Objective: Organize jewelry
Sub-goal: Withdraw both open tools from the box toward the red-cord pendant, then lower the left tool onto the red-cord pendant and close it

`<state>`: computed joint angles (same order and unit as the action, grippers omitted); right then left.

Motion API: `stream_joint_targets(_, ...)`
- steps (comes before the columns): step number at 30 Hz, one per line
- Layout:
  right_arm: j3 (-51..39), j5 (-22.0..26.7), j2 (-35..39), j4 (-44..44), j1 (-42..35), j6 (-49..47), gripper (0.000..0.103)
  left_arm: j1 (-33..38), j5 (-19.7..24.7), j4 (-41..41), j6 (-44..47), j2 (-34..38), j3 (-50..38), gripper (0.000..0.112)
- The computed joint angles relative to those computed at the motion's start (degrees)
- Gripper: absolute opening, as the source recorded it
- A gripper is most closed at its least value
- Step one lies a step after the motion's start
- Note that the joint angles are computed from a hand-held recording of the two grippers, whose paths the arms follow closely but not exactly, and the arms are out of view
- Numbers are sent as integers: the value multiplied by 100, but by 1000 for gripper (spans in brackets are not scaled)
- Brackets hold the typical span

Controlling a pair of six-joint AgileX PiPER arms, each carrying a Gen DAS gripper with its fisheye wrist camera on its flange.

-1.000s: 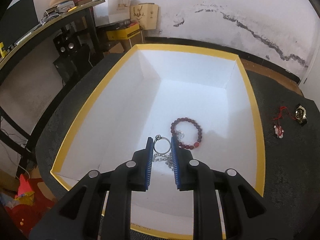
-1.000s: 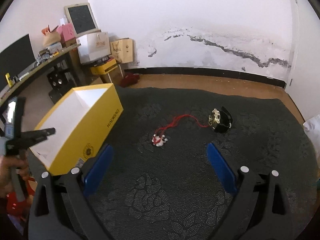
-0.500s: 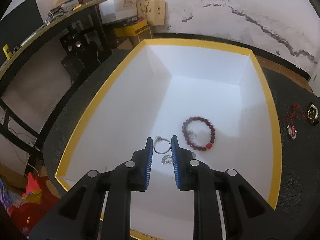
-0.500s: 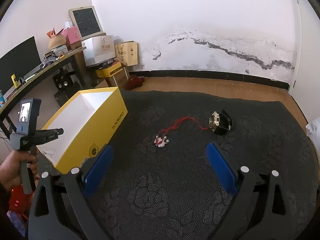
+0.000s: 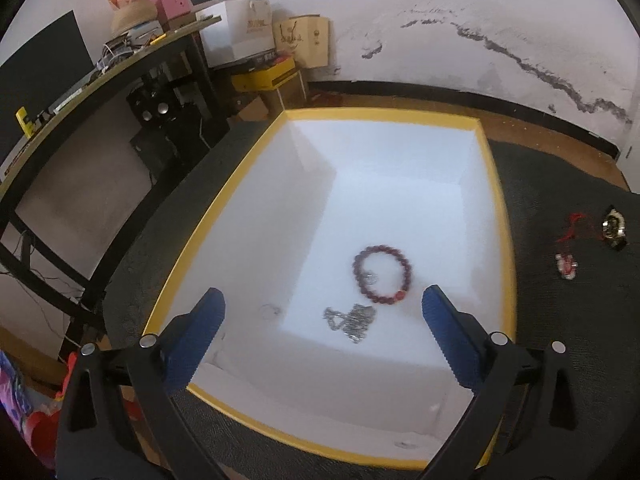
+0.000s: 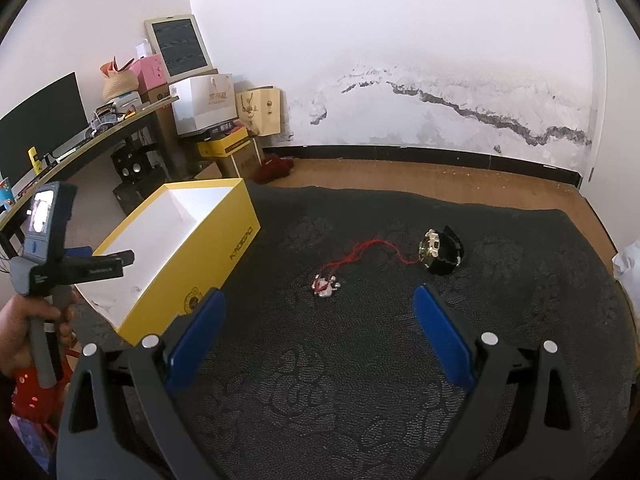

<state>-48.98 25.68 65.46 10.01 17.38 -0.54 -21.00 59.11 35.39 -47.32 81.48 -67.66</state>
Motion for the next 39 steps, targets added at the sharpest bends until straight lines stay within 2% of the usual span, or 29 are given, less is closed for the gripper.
stream_joint_targets(4,26,89,-74,39,-211,-132,92,-605,208,31,-282,-145,-146,96)
stream_joint_targets(8,87,173,-168,270,-575,-439,92,-1320,225,59,-570,-91,-346,96)
stream_joint_targets(13,226,255,-298,687,-1168,-1046,92,-2267,169,326,-860,483,-816,96)
stream_joint_targets(17,307,296,-383,926,-1640,-1428,92,-2659,10,432,-905,997,-1196,96)
stream_joint_targets(27,555,417,-480,1760,-2837,-2733,92,-2730,-650,345,-804,1816,-1468,96)
stream_joint_targets(35,618,380,-318,1749,-2946,-2878,92,-2208,-1446,130,-516,2744,-1546,96)
stream_joint_targets(39,648,328,-169,1826,-2996,-3041,92,-1774,-1690,-607,-92,3307,-1875,96)
